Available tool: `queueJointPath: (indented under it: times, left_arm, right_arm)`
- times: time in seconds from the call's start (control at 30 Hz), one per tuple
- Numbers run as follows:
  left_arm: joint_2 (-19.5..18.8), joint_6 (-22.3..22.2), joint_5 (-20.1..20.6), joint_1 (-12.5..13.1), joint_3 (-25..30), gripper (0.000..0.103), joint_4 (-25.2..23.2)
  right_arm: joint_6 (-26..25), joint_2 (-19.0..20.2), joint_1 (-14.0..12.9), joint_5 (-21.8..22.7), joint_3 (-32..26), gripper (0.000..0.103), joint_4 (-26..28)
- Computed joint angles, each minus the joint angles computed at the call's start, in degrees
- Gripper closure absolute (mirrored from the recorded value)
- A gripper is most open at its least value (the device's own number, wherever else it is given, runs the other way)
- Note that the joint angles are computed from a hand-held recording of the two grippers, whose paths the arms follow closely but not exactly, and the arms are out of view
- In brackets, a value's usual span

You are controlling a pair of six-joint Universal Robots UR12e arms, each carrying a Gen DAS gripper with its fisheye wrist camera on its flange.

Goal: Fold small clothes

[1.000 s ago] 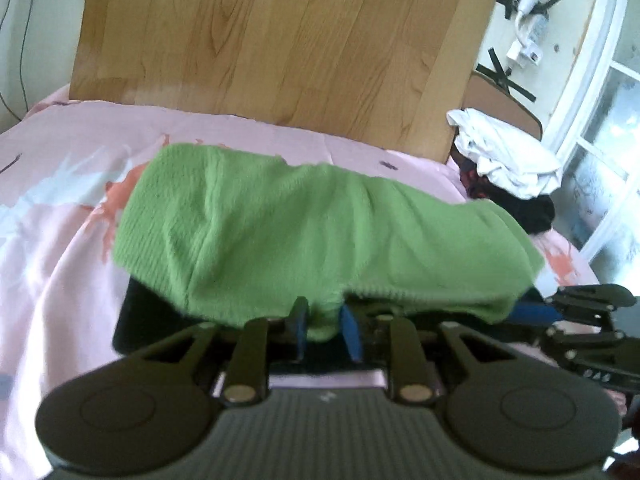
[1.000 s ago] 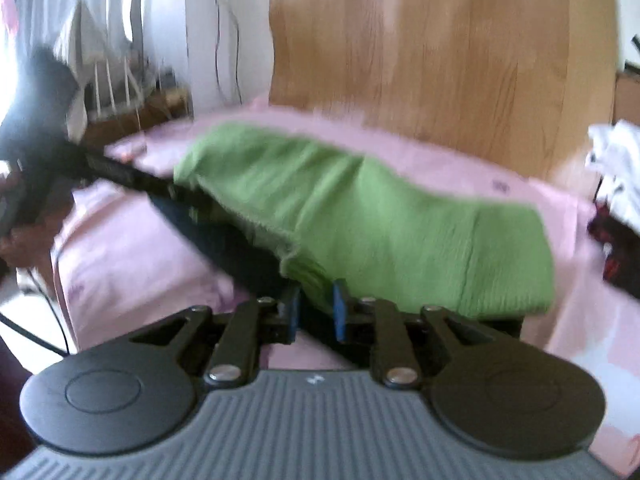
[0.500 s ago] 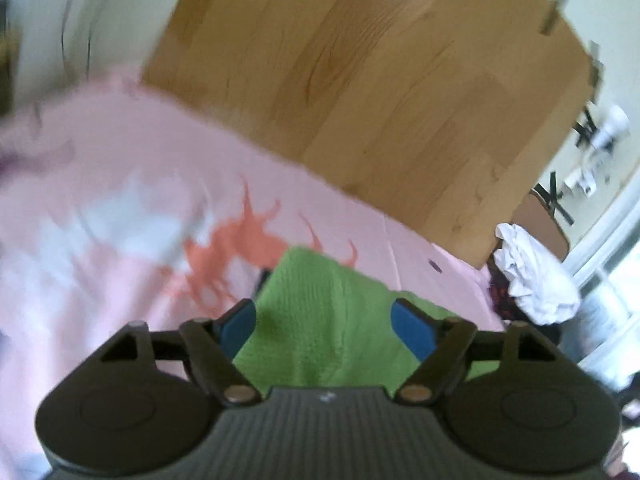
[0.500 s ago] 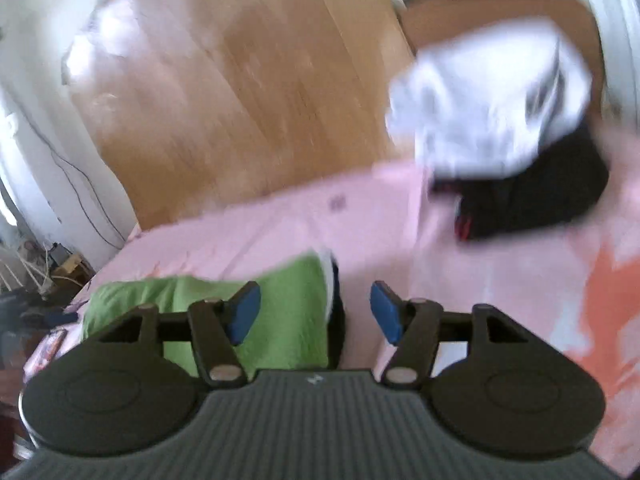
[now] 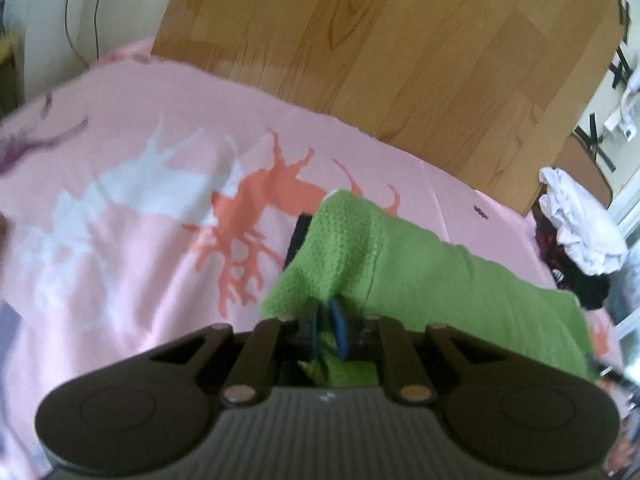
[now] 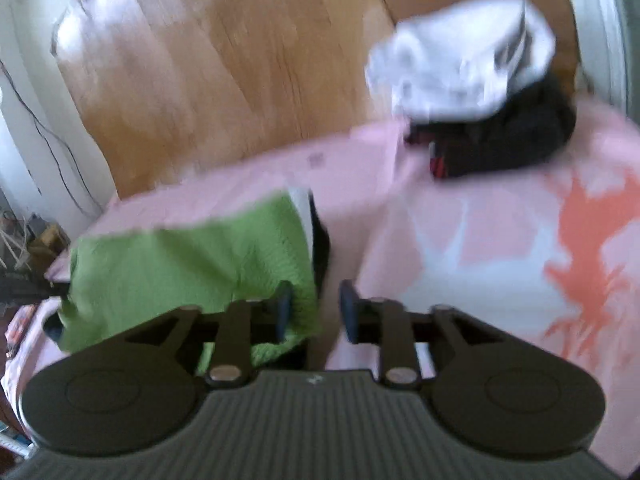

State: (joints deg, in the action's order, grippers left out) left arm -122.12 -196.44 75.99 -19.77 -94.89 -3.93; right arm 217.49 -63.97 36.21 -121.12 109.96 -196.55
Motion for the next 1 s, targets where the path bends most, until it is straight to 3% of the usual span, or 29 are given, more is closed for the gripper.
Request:
queueJointPath:
  times: [0.07, 0.17, 0.23, 0.27, 0.3, 0.33, 0.4, 0.47, 0.53, 0.6, 0.67, 0.7, 0.77, 0.8, 0.87, 0.93, 0.97, 1.0]
  left_arm:
    - [0.95, 0.00, 2.44, -0.27, -1.40, 0.079, 3.82]
    - [1.79, -0.54, 1.50, 0.10, -2.70, 0.077, 9.72]
    - [1.74, -1.01, 2.35, 0.02, -2.76, 0.055, 11.60]
    - [1.63, -1.38, 3.47, -0.16, -2.65, 0.033, 11.55]
    - [1.48, -1.90, 4.66, -0.36, -2.46, 0.021, 10.86]
    - [1.33, -2.12, 5.06, -0.45, -2.30, 0.020, 9.94]
    - [0.72, -2.49, 3.86, -0.27, -1.67, 0.020, 7.54]
    - [-0.20, -3.86, 2.33, -0.18, -0.59, 0.020, 5.02]
    - [-1.00, -3.31, 2.33, -0.49, 0.73, 0.033, 1.21]
    - [-1.20, -2.81, 1.53, -0.45, 1.06, 0.076, -1.22]
    - [-0.66, -2.64, 0.71, -0.15, -0.13, 0.084, 0.49]
    - [-0.10, -2.85, -0.14, 0.10, -1.09, 0.085, 1.95]
    - [1.15, -2.41, -1.30, 0.37, -3.19, 0.086, 5.03]
    - [1.78, -1.79, -1.40, 0.40, -3.99, 0.086, 5.45]
    - [2.27, -0.96, -0.67, 0.23, -4.06, 0.085, 3.62]
    - [1.87, -0.06, 1.69, -0.26, -2.93, 0.077, -0.02]
    - [1.64, -0.09, 3.59, -0.67, -2.08, 0.064, -2.52]
    - [1.45, -0.56, 5.46, -1.05, -1.50, 0.059, -3.89]
  right_arm:
    - [-4.05, 0.50, 0.91, -4.08, -0.68, 0.062, -3.55]
    - [-10.30, 1.16, 2.22, -7.81, -2.63, 0.062, -5.09]
    - [-13.59, 2.21, 2.07, -5.26, -4.39, 0.062, -6.73]
    - [-14.89, 2.71, 1.95, -3.34, -5.24, 0.063, -7.28]
    - [-16.27, 3.18, 1.68, -1.26, -6.16, 0.063, -7.51]
    - [-17.76, 3.91, 1.61, 0.26, -7.23, 0.063, -7.61]
    - [-19.58, 5.63, 1.68, 1.51, -9.66, 0.063, -7.20]
    - [-17.84, 6.64, 1.26, 4.41, -11.57, 0.063, -5.48]
    - [-16.04, 7.40, 0.43, 9.81, -13.06, 0.064, -3.75]
    - [-15.72, 7.82, -0.18, 12.55, -14.41, 0.066, 0.25]
    - [-14.22, 8.26, -0.28, 8.98, -15.42, 0.073, 6.72]
    - [-13.94, 8.73, -0.76, 7.82, -14.96, 0.074, 6.36]
    - [-9.11, 8.40, -2.18, 11.28, -12.44, 0.080, 0.77]
    - [-6.89, 7.98, -2.55, 12.37, -11.82, 0.080, 0.34]
    - [-7.92, 8.02, -2.09, 11.03, -11.85, 0.080, 0.15]
    - [-10.53, 8.42, -1.32, 8.62, -12.41, 0.079, 0.35]
    - [-11.19, 8.65, -1.06, 7.69, -12.81, 0.079, 0.74]
    - [-11.67, 8.69, -1.00, 7.32, -12.95, 0.079, 0.95]
